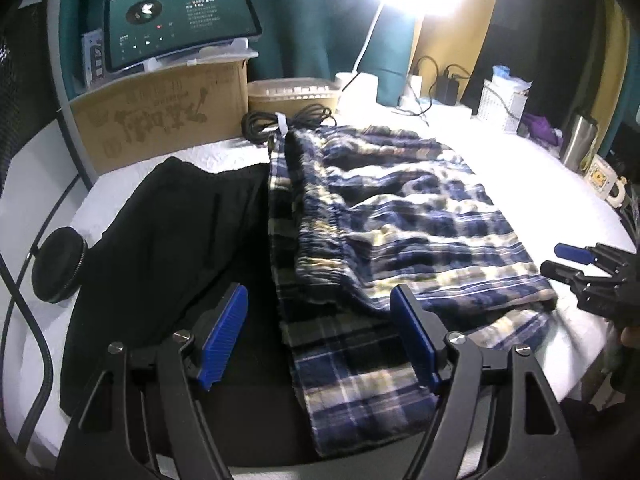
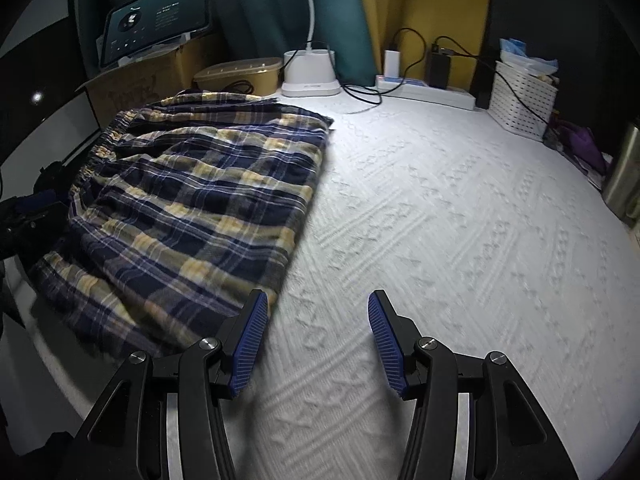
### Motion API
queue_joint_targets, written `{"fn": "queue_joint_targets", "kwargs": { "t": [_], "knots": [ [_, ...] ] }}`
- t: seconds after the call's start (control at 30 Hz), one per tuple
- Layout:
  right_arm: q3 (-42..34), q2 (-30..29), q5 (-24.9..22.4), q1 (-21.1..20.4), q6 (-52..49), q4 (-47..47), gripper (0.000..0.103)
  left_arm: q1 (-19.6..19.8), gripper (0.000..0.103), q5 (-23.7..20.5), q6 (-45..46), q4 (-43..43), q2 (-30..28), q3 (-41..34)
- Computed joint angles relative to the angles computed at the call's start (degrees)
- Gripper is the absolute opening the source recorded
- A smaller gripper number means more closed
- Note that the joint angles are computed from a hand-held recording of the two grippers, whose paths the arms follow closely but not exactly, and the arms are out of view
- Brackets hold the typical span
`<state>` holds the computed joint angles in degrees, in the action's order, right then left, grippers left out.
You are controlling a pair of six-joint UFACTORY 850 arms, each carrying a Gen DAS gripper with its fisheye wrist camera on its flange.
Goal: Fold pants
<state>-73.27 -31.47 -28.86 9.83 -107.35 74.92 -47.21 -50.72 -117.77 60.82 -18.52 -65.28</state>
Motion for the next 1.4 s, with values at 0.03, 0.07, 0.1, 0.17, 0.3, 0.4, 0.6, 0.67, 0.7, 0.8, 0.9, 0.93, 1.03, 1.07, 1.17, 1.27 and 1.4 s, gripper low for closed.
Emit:
{"fn": "queue_joint_targets", "kwargs": {
  "t": [0.03, 0.07, 0.1, 0.17, 0.3, 0.4, 0.6, 0.67, 0.7, 0.8, 0.9, 0.93, 1.03, 1.07, 1.17, 1.27, 1.4],
  "knots": [
    [0.4, 0.3, 0.0, -0.3, -0.5, 0.6, 0.055, -0.3, 0.075, -0.1, -0.2, 0.4, 0.0, -0.2],
    [0.9, 0.7, -0.1, -0.7, -1.2, 1.3, 0.055, -0.6, 0.075, -0.4, -0.2, 0.9, -0.1, -0.6],
    [1.3, 1.0, -0.2, -1.0, -1.7, 1.9, 0.055, -1.0, 0.075, -0.6, 0.1, 1.3, -0.4, -1.1],
    [2.2, 1.7, -0.2, -1.7, -2.6, 3.1, 0.055, -1.6, 0.075, -1.2, 1.0, 1.7, -0.9, -2.2],
    [3.4, 2.8, -0.7, -3.4, -4.3, 5.2, 0.055, -2.4, 0.075, -1.7, 2.0, 3.2, -1.8, -4.1],
    [4.1, 3.5, -1.1, -4.7, -5.4, 6.7, 0.056, -2.8, 0.075, -1.3, 2.8, 4.1, -2.8, -5.9],
    [5.5, 4.4, -1.9, -7.8, -7.2, 9.6, 0.069, -3.2, 0.075, 0.7, 4.4, 4.7, -5.7, -9.7],
    [5.8, 4.7, -2.2, -8.9, -7.6, 10.4, 0.070, -3.4, 0.075, 1.2, 5.4, 4.8, -6.8, -11.1],
    [6.0, 4.7, -2.3, -9.4, -7.8, 10.7, 0.070, -3.4, 0.075, 1.6, 6.0, 4.9, -7.3, -11.9],
    [6.2, 5.0, -2.8, -11.0, -8.3, 12.0, 0.070, -3.5, 0.075, 2.2, 8.7, 4.6, -9.0, -14.1],
    [6.5, 5.3, -3.3, -12.4, -8.9, 13.2, 0.070, -3.9, 0.075, 2.0, 10.9, 3.9, -10.8, -16.6],
    [6.6, 5.4, -3.5, -12.7, -9.0, 13.5, 0.070, -4.1, 0.075, 1.9, 11.2, 4.2, -11.1, -17.2],
    [6.9, 5.9, -4.2, -13.9, -10.2, 15.0, 0.070, -4.5, 0.085, 1.3, 11.5, 5.2, -12.0, -18.7],
    [6.9, 6.1, -4.5, -14.2, -10.5, 15.4, 0.070, -4.7, 0.089, 1.1, 11.5, 5.7, -12.2, -19.3],
    [7.3, 6.8, -5.2, -15.1, -11.8, 17.0, 0.070, -5.1, 0.090, 0.6, 11.5, 7.0, -12.8, -20.7],
    [7.7, 7.6, -5.8, -15.7, -13.0, 18.4, 0.070, -5.6, 0.090, -0.5, 11.4, 7.7, -13.2, -22.0],
    [8.4, 8.9, -6.4, -16.4, -14.5, 20.0, 0.070, -6.0, 0.090, -1.5, 10.6, 9.0, -13.4, -22.9]
  ]
}}
